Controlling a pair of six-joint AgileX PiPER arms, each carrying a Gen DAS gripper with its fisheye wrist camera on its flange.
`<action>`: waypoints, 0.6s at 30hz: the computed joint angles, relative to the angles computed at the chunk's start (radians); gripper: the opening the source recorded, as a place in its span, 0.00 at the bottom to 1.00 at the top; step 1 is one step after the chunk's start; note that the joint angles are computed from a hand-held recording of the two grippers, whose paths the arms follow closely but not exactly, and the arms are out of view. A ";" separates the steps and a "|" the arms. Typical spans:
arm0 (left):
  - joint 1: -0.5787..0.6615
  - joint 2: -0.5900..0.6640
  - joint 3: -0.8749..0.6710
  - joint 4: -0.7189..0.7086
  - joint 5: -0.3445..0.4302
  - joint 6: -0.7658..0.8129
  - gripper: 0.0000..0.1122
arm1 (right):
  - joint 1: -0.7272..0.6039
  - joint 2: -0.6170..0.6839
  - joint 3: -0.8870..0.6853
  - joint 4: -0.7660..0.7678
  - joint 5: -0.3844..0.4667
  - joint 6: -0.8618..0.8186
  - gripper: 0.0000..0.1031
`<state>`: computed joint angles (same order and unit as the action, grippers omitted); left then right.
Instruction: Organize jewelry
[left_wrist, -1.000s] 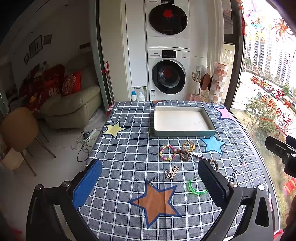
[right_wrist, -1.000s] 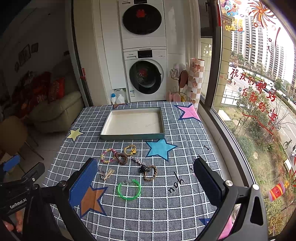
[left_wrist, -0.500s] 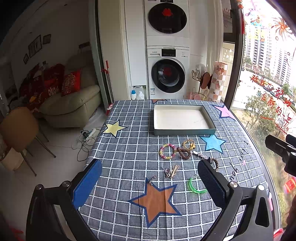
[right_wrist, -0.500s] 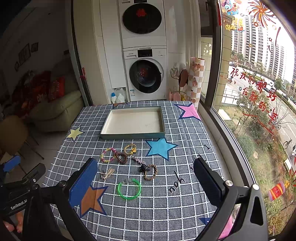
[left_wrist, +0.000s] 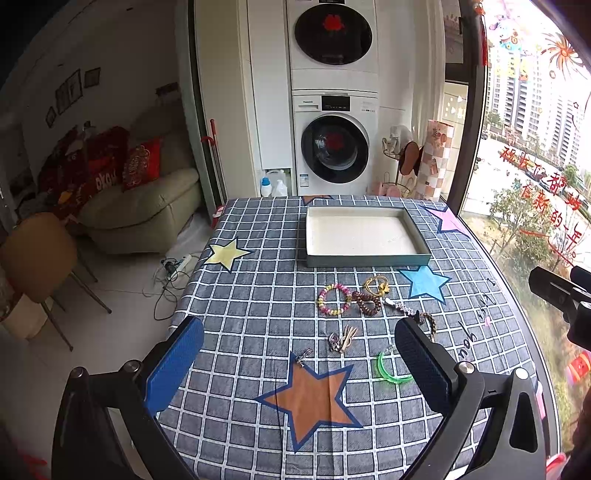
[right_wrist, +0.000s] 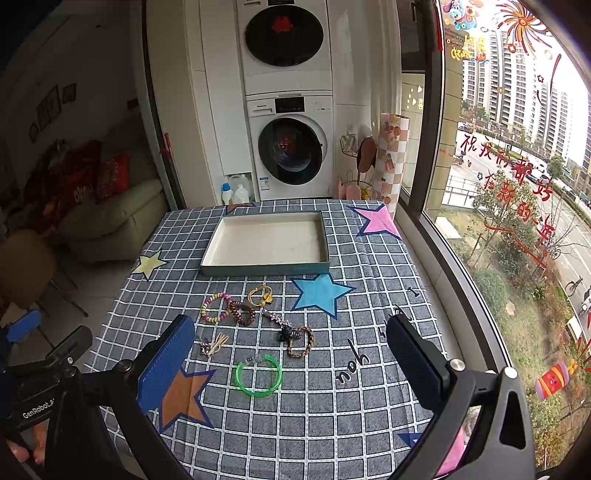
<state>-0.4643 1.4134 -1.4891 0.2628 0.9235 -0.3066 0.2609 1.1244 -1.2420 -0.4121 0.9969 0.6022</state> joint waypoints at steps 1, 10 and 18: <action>0.000 0.000 0.001 0.000 0.000 0.000 0.92 | 0.004 -0.002 0.002 -0.003 0.002 0.004 1.00; -0.012 -0.005 0.029 0.011 -0.012 -0.015 0.92 | 0.017 -0.011 0.027 -0.010 -0.001 0.021 1.00; -0.007 0.015 0.010 -0.002 -0.002 0.000 0.92 | 0.002 -0.005 0.024 0.007 -0.004 0.003 1.00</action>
<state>-0.4716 1.4287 -1.4788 0.2603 0.9212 -0.3068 0.2628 1.1197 -1.2175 -0.4046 0.9929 0.6055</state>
